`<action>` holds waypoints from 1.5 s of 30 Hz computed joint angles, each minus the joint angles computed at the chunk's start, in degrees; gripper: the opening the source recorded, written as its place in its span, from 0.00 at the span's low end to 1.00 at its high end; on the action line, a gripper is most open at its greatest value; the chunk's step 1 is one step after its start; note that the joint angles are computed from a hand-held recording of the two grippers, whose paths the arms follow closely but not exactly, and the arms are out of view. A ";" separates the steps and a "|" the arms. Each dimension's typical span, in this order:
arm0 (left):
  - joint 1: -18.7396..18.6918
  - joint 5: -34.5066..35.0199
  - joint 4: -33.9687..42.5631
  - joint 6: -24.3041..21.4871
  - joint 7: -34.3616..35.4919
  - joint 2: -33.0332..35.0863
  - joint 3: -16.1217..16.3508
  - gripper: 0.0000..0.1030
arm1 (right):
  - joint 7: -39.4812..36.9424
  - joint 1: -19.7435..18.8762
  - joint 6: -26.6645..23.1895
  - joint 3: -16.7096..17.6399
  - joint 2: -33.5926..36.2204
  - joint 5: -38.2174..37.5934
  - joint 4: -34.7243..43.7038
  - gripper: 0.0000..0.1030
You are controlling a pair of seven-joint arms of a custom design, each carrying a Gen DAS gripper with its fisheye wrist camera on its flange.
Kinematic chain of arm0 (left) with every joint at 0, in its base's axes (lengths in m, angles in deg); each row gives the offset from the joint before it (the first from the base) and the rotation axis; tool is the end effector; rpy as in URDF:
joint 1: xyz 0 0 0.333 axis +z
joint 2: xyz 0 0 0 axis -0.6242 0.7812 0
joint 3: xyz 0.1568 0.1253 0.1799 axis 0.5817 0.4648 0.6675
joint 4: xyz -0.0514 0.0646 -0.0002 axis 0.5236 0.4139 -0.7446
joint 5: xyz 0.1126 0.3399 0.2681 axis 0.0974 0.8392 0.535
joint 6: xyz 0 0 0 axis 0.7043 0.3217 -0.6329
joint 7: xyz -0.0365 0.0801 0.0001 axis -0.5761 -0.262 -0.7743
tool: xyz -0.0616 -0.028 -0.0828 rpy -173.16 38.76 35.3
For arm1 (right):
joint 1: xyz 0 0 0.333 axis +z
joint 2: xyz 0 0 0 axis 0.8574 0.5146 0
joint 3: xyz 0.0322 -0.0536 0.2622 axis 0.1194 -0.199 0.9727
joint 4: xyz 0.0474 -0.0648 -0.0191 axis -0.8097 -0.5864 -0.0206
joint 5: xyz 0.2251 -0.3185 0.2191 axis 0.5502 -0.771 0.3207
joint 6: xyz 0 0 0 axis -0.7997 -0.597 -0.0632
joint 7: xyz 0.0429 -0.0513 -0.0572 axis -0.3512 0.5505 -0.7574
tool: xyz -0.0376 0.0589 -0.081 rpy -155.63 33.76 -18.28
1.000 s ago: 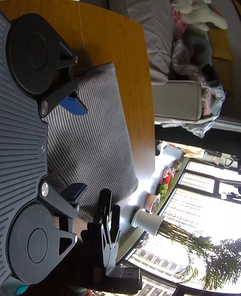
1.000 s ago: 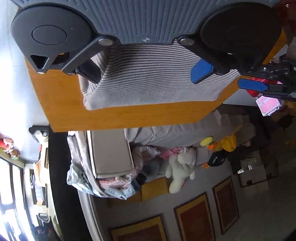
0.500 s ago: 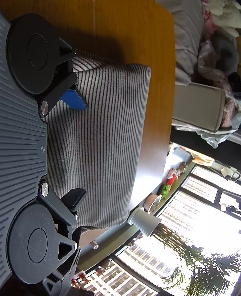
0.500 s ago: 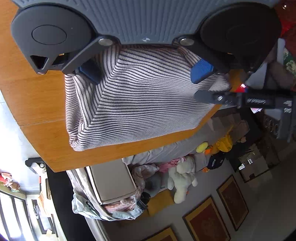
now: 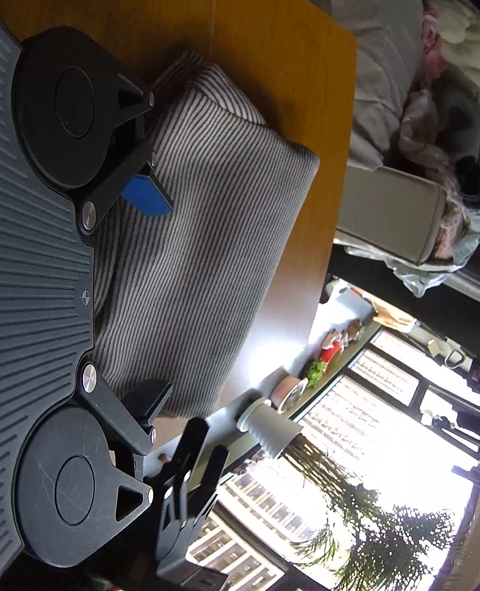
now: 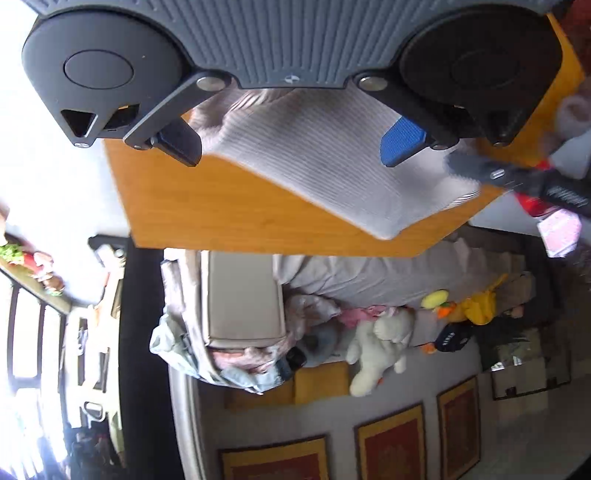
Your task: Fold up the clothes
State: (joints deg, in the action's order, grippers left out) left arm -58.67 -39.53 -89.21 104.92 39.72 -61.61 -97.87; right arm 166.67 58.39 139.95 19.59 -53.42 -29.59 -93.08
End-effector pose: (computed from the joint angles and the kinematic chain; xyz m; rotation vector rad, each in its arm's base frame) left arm 0.5268 -0.2612 0.4866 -1.5882 2.3266 -1.3769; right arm 0.4230 0.2243 0.4899 -1.5750 1.5413 -0.8466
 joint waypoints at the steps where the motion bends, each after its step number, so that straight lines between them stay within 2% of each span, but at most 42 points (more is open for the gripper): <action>1: -0.11 0.05 -0.38 -1.17 -0.47 -0.45 -0.02 0.95 | -0.01 -2.62 -1.77 1.61 1.76 -1.33 1.96 1.00; 3: -0.10 1.04 -0.54 -3.15 -1.76 -0.26 -0.18 0.95 | 0.25 -6.48 -6.86 4.02 6.52 -4.97 6.42 1.00; 4: 0.13 2.28 -0.49 -2.95 -2.45 0.19 -0.52 0.95 | 0.09 -7.07 -9.45 4.27 9.02 -6.15 8.31 1.00; 6: 0.60 4.20 0.52 -2.24 -3.68 1.99 -0.84 0.95 | -0.70 -5.14 -11.63 2.32 12.52 -5.93 9.56 1.00; 9: 1.22 3.31 2.92 -2.02 -3.36 5.05 -0.86 0.95 | 3.93 -3.73 -10.31 1.34 11.14 -8.55 6.82 1.00; 14: 2.81 4.96 7.86 0.60 -2.59 10.50 -2.67 0.95 | 7.93 3.84 -9.06 -4.39 4.74 -5.77 -0.69 1.00; 18: 3.78 5.99 10.92 2.49 -2.06 13.99 -4.35 0.98 | 8.72 8.85 -8.35 -6.30 0.14 -1.20 -5.35 1.00; 21: 4.63 5.89 12.52 2.61 -1.76 15.52 -5.33 1.00 | 11.75 9.52 -8.11 -4.46 -1.83 1.19 -6.77 1.00; 24: 5.47 4.15 13.23 2.35 -0.90 16.14 -5.97 1.00 | 16.64 8.48 -9.40 -0.77 -2.92 1.46 -6.70 1.00; 26: 6.23 0.84 13.42 1.19 1.41 16.19 -6.09 1.00 | 19.16 7.59 -9.75 0.91 -3.17 0.25 -6.56 1.00; 29: 7.14 -0.35 13.56 -2.19 3.76 15.87 -5.79 1.00 | 18.20 9.08 -9.46 -1.42 -2.87 0.07 -6.79 1.00; 31: 7.36 1.82 13.10 -3.56 2.66 14.93 -5.50 1.00 | 16.06 10.24 -9.85 -3.10 -2.07 0.40 -6.29 1.00; 32: 7.21 3.28 12.21 -2.63 0.91 13.99 -5.49 1.00 | 15.27 10.40 -9.76 -3.49 -1.64 0.38 -6.05 1.00; 33: 6.90 3.96 10.46 -0.86 0.06 12.24 -5.56 1.00 | 14.72 10.33 -9.58 -3.63 -1.23 0.26 -5.79 1.00; 35: 5.70 -0.63 7.16 1.26 5.21 8.63 -5.16 1.00 | 13.88 10.28 -9.59 -3.68 -0.76 0.11 -5.40 1.00; 36: 4.66 -4.56 5.19 1.25 9.35 6.24 -4.56 1.00 | 13.66 10.23 -9.63 -3.62 -0.60 0.05 -5.24 1.00; 39: 1.80 -10.52 1.10 -2.03 15.85 1.21 -2.32 1.00 | 12.77 10.53 -9.32 -4.12 -0.41 0.27 -5.17 1.00; 42: 0.94 -7.95 -0.21 -5.27 14.50 0.77 -1.47 1.00 | 11.83 11.03 -8.82 -4.80 -0.64 1.05 -5.50 1.00; 45: 0.75 -7.69 -0.69 -4.69 13.69 2.26 -1.03 0.96 | 11.47 10.85 -9.76 -4.08 -0.98 1.18 -5.41 1.00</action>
